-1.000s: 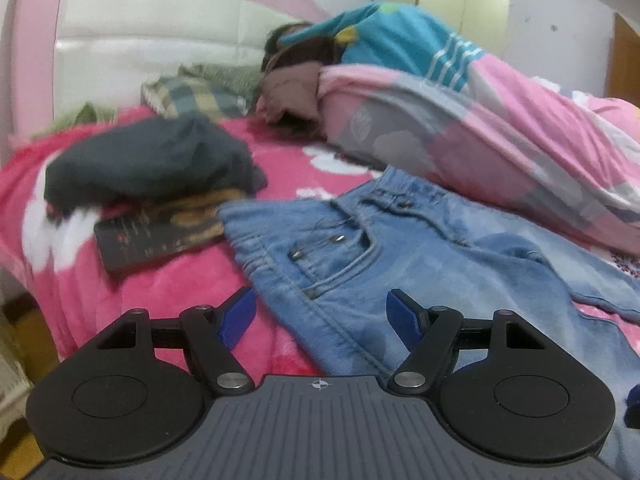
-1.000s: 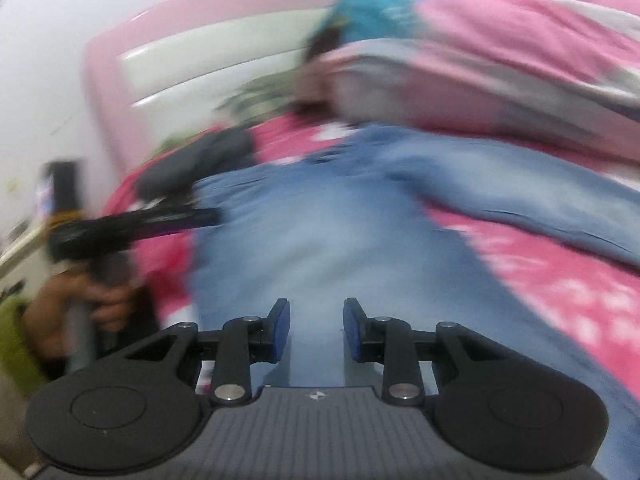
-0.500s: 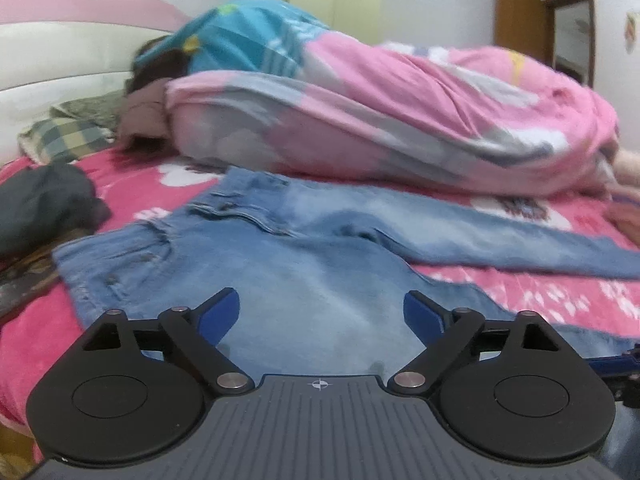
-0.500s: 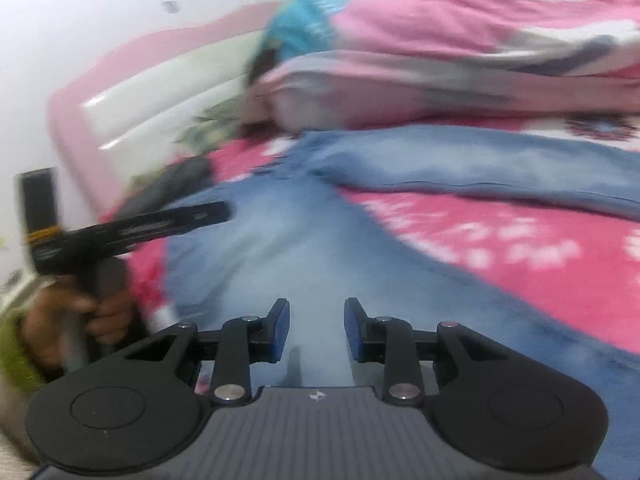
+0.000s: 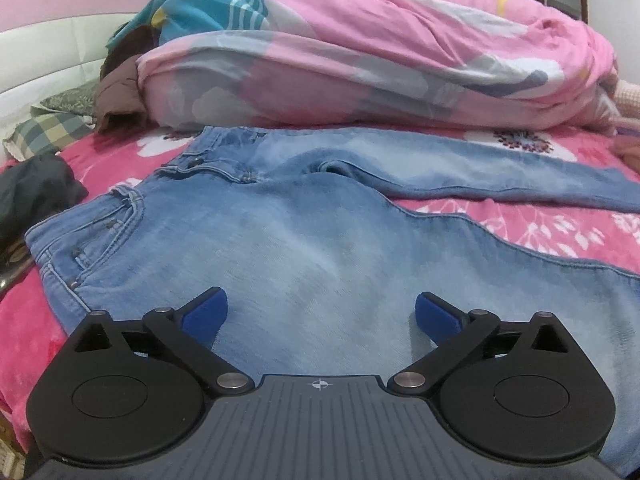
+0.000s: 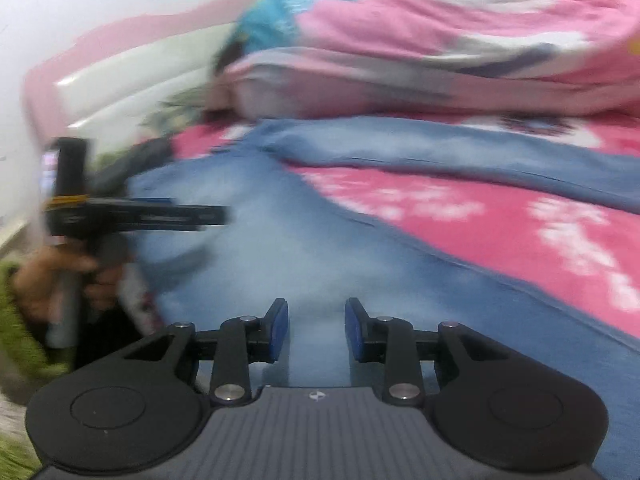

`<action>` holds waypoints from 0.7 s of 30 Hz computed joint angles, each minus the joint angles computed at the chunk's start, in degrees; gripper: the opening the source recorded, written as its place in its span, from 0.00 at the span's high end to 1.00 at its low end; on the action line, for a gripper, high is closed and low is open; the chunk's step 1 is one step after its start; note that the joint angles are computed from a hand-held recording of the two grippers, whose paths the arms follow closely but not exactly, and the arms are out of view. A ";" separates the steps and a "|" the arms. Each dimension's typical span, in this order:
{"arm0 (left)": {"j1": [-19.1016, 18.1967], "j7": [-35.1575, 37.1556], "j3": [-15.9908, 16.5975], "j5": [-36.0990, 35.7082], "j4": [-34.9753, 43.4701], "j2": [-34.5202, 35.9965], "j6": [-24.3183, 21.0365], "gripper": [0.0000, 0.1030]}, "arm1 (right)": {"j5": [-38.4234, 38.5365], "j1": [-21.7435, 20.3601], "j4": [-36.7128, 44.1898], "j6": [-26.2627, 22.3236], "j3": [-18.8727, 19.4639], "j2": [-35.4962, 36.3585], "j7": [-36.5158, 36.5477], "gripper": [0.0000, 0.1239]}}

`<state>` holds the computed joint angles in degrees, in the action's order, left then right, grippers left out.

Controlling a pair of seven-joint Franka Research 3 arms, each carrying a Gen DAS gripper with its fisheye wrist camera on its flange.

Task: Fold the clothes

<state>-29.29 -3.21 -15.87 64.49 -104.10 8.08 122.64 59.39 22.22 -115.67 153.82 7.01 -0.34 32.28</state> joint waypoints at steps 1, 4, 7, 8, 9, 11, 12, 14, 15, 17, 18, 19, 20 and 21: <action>0.05 0.29 0.00 -0.39 0.18 0.12 -0.04 0.00 | -0.15 -0.29 -1.05 0.56 -0.29 -0.56 0.43 0.74; 0.18 0.74 0.06 -1.93 0.89 0.35 -0.10 0.00 | -2.07 -1.38 -5.58 -0.47 -1.58 -4.60 2.90 0.74; 0.07 1.75 0.05 -3.93 2.84 1.20 -1.11 0.00 | -8.68 -2.73 -8.95 -3.58 -2.80 -8.65 10.60 0.73; -0.10 2.22 0.07 -4.54 3.83 1.72 -1.66 0.00 | -9.35 -2.91 -9.40 -3.96 -3.17 -9.49 12.81 0.73; -0.30 2.68 0.13 -5.14 4.82 2.25 -2.21 0.00 | -8.19 -2.66 -9.64 -3.46 -3.63 -10.03 13.21 0.73; -0.77 3.60 0.32 -6.34 6.87 3.33 -3.34 0.00 | -3.22 -1.54 -9.04 -1.20 -4.48 -10.01 11.93 0.68; -1.08 4.46 0.41 -6.96 8.19 4.09 -4.08 0.00 | -0.62 -0.95 -8.28 0.40 -4.59 -9.45 10.87 0.65; -2.04 7.33 0.59 -8.38 11.65 6.32 -6.59 0.00 | 2.54 0.00 -6.16 4.34 -3.97 -7.34 9.18 0.63; -2.67 8.59 0.79 -9.01 13.37 7.45 -8.14 0.00 | 1.96 0.36 -5.20 6.74 -3.36 -6.17 9.68 0.62; -4.13 10.57 1.36 -9.98 16.73 9.69 -11.67 0.00 | -8.66 0.01 -4.55 13.05 -0.73 -3.66 16.83 0.62; -4.81 11.24 1.70 -10.43 18.19 10.61 -13.15 0.00 | -16.44 -0.22 -5.13 16.49 0.37 -2.74 21.71 0.62; -5.33 11.39 2.07 -10.86 19.11 11.12 -14.09 0.00 | -24.53 -0.52 -5.81 19.38 1.14 -1.92 26.80 0.62; -5.69 11.38 2.39 -11.37 19.84 11.48 -14.80 0.00 | -30.17 -0.45 -6.39 21.75 1.48 -1.24 29.55 0.62; -5.95 11.31 2.65 -11.99 20.52 11.78 -15.38 0.00 | -36.24 -0.51 -6.94 23.57 1.64 -0.68 33.01 0.61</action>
